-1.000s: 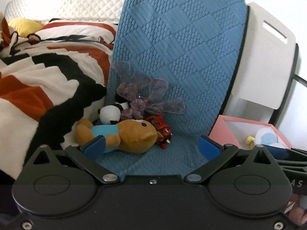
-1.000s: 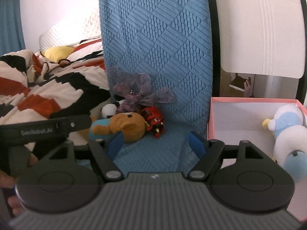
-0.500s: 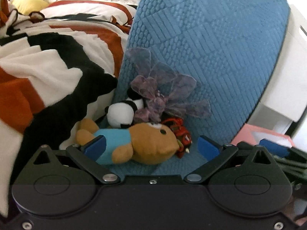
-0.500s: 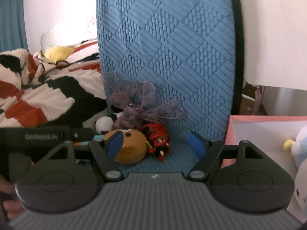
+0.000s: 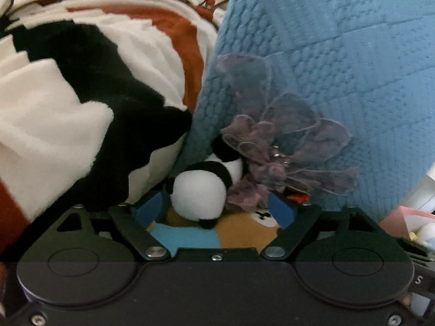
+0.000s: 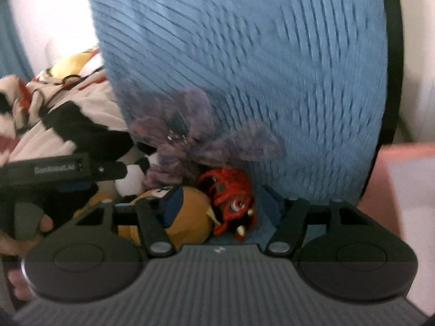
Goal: Organize objects
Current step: 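Move the left gripper toward the panda and the right toward the red toy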
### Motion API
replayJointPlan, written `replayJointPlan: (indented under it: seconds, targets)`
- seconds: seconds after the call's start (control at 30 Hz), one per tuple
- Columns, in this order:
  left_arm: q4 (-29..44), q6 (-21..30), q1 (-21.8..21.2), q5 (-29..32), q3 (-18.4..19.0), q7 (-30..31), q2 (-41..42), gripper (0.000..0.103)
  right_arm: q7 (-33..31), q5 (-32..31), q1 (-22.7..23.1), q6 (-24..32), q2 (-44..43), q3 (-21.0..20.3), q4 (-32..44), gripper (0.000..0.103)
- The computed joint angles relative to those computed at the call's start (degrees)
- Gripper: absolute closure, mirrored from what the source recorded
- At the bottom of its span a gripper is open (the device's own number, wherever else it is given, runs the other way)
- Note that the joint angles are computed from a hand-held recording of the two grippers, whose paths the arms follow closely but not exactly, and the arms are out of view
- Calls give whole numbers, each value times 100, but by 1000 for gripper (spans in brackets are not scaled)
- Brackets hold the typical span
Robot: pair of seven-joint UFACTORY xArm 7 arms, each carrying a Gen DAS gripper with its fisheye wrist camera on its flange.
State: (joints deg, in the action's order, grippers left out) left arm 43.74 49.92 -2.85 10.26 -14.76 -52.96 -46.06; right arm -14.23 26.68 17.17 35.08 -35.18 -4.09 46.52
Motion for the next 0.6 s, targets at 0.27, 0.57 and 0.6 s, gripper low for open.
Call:
replayJointPlan:
  seconds: [0.27,0.57,0.6]
  targets:
    - [-161,-395,22,-276,338,-45,224,34,365,209,-84,-108,700,58,103,45]
    - [-187,-438,139,-172,241,-119,465,34,908,426,-260,-35,1012,196,166,44]
    - [-204,-459,144,-166,250,-143,475,34,880,427,-249,-81,1039,194,153,43]
